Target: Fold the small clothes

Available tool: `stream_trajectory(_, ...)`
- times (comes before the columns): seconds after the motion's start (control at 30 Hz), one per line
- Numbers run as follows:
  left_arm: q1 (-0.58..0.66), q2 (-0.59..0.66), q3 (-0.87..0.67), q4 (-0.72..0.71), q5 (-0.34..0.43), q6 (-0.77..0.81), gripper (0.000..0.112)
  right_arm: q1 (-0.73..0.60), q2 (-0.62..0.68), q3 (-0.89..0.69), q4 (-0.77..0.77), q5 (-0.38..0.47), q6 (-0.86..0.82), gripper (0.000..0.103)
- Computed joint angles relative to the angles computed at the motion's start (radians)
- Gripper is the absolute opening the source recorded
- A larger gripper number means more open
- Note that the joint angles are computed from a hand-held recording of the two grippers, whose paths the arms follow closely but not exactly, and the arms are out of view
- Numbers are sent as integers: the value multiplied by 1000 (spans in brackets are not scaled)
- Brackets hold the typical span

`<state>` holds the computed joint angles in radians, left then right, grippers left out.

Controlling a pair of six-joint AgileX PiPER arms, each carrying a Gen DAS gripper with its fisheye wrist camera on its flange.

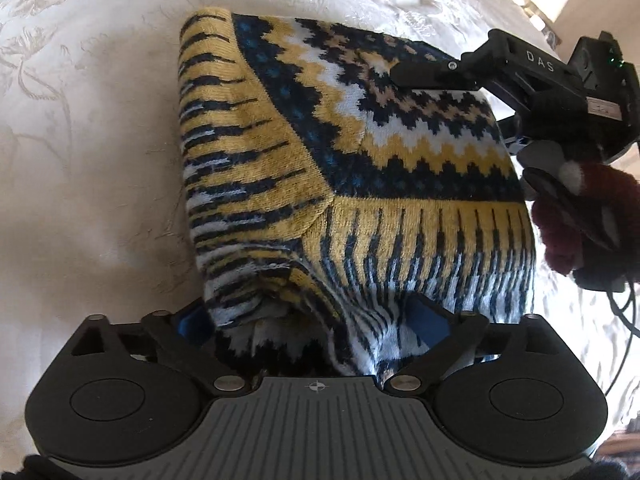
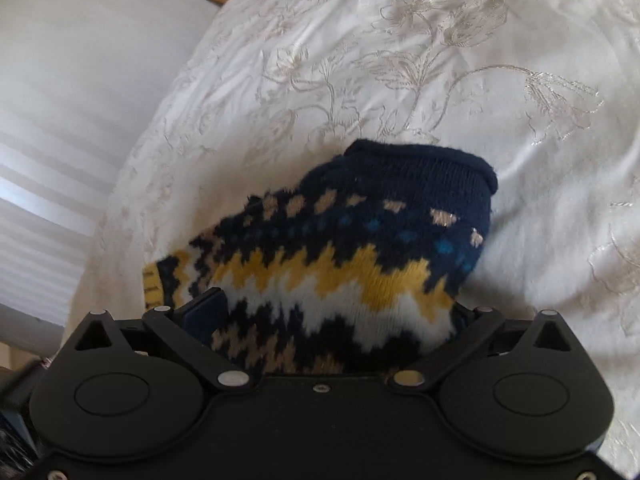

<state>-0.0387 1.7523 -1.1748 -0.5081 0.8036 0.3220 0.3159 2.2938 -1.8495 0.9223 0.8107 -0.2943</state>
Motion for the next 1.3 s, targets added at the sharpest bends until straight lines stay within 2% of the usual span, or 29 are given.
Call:
stream_trajectory(0.13, -18, -11, 26, 6, -43, -24, 102, -10, -15, 62, 79, -27, -86, 103)
stream_trajectory(0.23, -15, -8, 10, 16, -18, -36, 102, 5, -9, 17, -10, -9, -22, 103)
stream_trajectory(0.27, -15, 0, -5, 20, -7, -46, 97, 11, 1, -19, -55, 10, 15, 102)
stream_trajectory(0.3, -23, 2, -8, 14, -24, -55, 70, 17, 4, -38, -84, 17, 41, 100)
stream_trajectory(0.37, -6, -3, -20, -44, -9, -15, 36, 27, -7, -49, -148, 14, 88, 61)
stream_trajectory(0.4, -7, -14, -20, -39, -7, -25, 29, 30, -17, -45, -167, 8, 108, 55)
stream_trajectory(0.47, -19, -46, -18, -28, -6, -28, 25, 24, -52, -13, -145, 5, 96, 48)
stream_trajectory(0.53, -41, -83, -14, -5, -8, -45, 24, 42, -97, 0, -222, 0, 139, 46)
stream_trajectory(0.7, -94, -190, -18, 8, 22, -112, 24, 64, -278, 141, -275, -58, 183, 46)
stream_trajectory(0.83, -164, -305, 21, 18, 31, -176, 24, 28, -442, 280, -255, -42, 149, 46)
stream_trajectory(1.0, -345, -447, 109, 120, 2, -394, 24, -37, -618, 477, -196, -3, 37, 46)
stream_trajectory(1.1, -456, -513, 188, 206, -30, -554, 24, -54, -680, 565, -186, 13, 14, 46)
stream_trajectory(1.23, -593, -517, 248, 330, -89, -753, 24, -81, -747, 683, -166, 22, -67, 47)
stream_trajectory(1.3, -612, -485, 268, 365, -109, -796, 27, -88, -754, 731, -168, -5, -104, 56)
